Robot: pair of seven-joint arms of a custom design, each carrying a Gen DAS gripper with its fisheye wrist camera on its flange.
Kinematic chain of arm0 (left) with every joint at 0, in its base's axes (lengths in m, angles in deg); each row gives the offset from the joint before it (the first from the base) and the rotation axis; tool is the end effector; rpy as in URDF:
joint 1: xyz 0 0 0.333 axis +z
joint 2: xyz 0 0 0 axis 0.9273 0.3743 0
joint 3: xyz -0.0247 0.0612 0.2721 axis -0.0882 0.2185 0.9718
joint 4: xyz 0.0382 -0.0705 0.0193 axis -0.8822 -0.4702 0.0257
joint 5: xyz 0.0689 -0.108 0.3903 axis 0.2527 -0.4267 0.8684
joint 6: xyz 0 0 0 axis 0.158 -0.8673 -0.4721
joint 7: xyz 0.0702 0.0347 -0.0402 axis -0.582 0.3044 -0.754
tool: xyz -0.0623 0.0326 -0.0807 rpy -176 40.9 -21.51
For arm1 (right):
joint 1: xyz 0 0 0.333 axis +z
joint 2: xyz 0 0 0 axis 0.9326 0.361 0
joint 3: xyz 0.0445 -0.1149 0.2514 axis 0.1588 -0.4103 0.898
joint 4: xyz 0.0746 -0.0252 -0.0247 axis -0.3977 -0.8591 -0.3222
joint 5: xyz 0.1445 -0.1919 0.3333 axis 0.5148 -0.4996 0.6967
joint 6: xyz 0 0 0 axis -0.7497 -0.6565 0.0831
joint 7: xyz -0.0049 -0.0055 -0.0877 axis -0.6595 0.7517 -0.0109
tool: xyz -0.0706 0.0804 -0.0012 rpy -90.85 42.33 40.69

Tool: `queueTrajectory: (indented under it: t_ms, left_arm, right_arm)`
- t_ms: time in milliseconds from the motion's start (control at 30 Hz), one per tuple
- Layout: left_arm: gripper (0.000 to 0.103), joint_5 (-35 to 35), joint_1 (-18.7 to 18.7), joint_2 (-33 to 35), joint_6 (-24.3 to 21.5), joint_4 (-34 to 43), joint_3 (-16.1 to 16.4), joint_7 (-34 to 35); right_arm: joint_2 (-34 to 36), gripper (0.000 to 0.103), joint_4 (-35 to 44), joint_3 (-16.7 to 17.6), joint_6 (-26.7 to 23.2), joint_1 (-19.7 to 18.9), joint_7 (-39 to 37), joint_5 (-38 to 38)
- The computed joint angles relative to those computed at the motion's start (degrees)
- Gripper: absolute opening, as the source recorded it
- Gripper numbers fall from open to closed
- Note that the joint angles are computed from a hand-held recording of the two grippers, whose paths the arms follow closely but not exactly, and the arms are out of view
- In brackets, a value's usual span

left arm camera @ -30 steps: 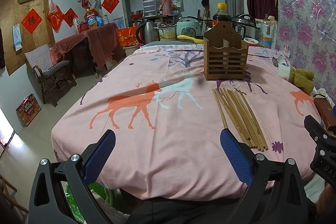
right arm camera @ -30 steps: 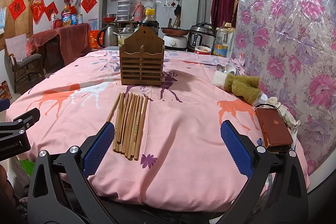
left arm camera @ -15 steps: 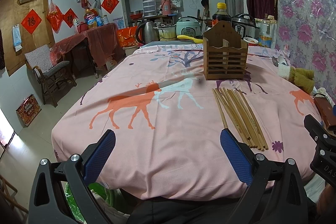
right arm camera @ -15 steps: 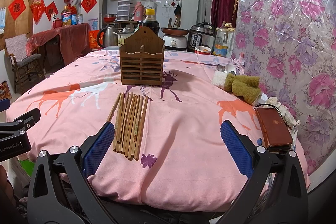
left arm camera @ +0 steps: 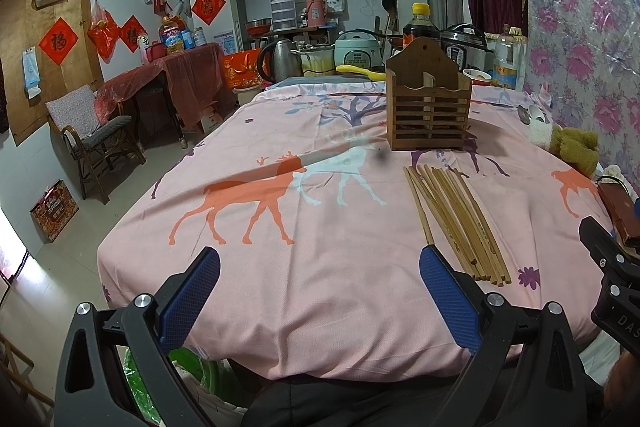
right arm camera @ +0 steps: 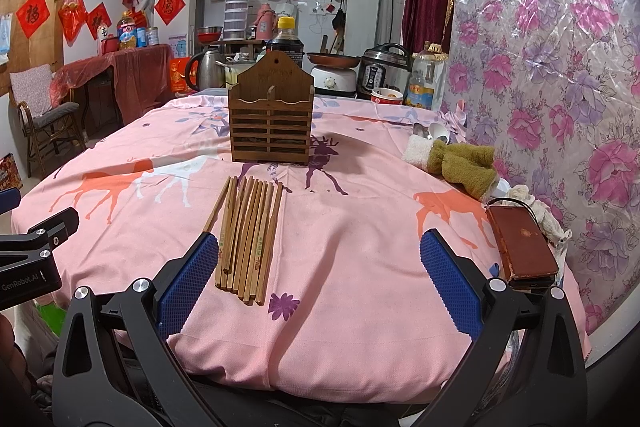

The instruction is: Organize utensils

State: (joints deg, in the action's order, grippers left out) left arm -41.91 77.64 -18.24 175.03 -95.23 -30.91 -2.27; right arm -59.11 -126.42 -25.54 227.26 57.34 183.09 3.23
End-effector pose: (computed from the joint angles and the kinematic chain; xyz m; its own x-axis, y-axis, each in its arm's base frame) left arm 0.4548 -0.1590 0.5362 0.2091 -0.9736 -0.0909 -0.5780 -0.0481 -0.8146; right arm 0.4325 0.1343 0.4976 0.0643 -0.9977 0.0220 -0.4393 -0.0481 -0.8970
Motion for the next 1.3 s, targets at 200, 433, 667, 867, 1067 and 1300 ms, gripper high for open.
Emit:
queueTrajectory:
  t_ms: [200,433,667,867,1067,1300]
  left_arm:
    - [0.098,-3.5,-2.7,2.6,-1.7,1.5,2.9,4.0]
    - [0.098,-3.3,-2.5,6.3,-2.1,2.1,3.5,5.6]
    - [0.098,-6.4,-6.1,13.0,1.3,3.9,6.6,12.8]
    - [0.098,-11.3,-11.5,20.4,1.1,8.9,9.6,24.9]
    - [0.098,-11.5,-13.7,26.7,0.1,13.9,11.3,26.9]
    - [0.099,-2.3,-12.2,26.2,0.4,13.4,12.9,13.1]
  right_arm:
    - [1.4,0.097,0.5,-4.3,-1.7,4.2,-1.5,0.8]
    - [4.8,0.097,2.2,-6.2,-1.5,2.0,1.1,2.8]
    - [13.8,0.097,5.6,-16.8,-1.1,12.6,-10.0,2.1]
    - [17.0,0.096,6.5,-28.3,-2.6,26.7,-22.7,11.8]
    - [17.1,0.096,6.3,-27.6,-3.2,26.2,-25.3,17.7]
    - [17.0,0.096,5.9,-29.2,-3.0,28.5,-29.6,22.3]
